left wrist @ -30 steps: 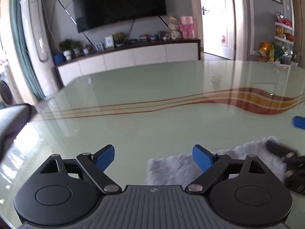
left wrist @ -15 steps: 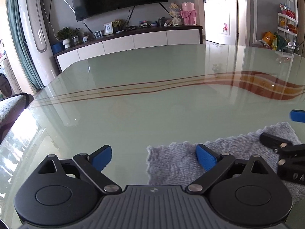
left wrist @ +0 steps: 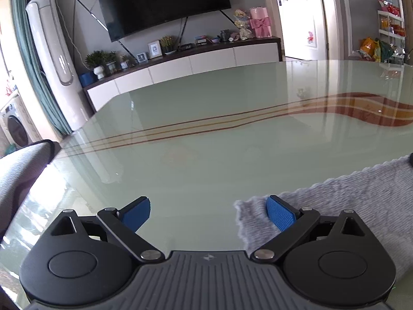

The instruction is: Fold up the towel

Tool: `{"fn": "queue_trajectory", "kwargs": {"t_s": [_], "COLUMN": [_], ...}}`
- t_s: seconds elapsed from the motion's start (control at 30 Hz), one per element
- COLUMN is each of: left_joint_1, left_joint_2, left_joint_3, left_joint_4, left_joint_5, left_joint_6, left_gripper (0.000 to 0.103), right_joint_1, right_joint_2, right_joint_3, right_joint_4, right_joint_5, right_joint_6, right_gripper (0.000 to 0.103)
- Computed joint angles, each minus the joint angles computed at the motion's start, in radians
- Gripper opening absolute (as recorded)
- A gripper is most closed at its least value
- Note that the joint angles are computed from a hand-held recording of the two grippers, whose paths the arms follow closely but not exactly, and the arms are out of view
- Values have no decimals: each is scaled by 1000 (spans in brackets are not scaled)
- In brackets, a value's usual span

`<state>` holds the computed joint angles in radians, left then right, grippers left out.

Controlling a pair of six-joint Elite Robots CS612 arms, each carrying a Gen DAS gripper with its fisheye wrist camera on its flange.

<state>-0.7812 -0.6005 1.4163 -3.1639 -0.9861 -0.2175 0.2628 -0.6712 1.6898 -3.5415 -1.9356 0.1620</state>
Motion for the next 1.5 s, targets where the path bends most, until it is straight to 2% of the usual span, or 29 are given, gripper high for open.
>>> {"fn": "queue_trajectory", "kwargs": {"t_s": [0.1,0.2,0.27,0.33,0.47,0.63,0.73,0.8,0.9,1.0,1.13,1.27,1.37,1.5], "left_joint_1": [-4,-11,-18,-31,-37,-27,-19,-22,-31,-39,-54,-51,-44,-41], "left_joint_2": [-26,-58,-64,-66,-60,-60,-63,-68,-75,-80,-66,-57,-57,-68], "left_joint_3": [42,98,111,121,127,155,163,175,183,188,174,154,159,178], "left_joint_4": [-55,-131,-146,-131,-76,-115,-125,-147,-185,-233,-249,-175,-161,-147], "left_joint_5": [-2,-77,-101,-126,-121,-119,-139,-129,-128,-195,-225,-252,-262,-242], "left_joint_6": [-2,2,6,22,36,37,23,28,45,68,96,93,72,67], "left_gripper": [93,94,94,94,94,99,99,94,94,94,94,94,99,99], "right_joint_1": [3,15,31,43,51,42,38,40,40,43,50,42,38,31], "right_joint_2": [-12,-25,-22,-15,-12,-23,-27,-25,-29,-29,-29,-35,-39,-45], "right_joint_3": [29,59,62,57,54,81,93,104,113,105,100,116,127,140], "right_joint_4": [-79,-121,-118,-99,-49,-57,-68,-126,-180,-169,-129,-107,-108,-105], "right_joint_5": [29,128,148,149,104,62,67,69,123,162,159,160,151,139], "right_joint_6": [-3,-49,-79,-90,-95,-76,-54,-53,-71,-103,-127,-123,-121,-98], "right_gripper": [78,81,81,81,83,84,82,81,82,82,80,82,84,85]}}
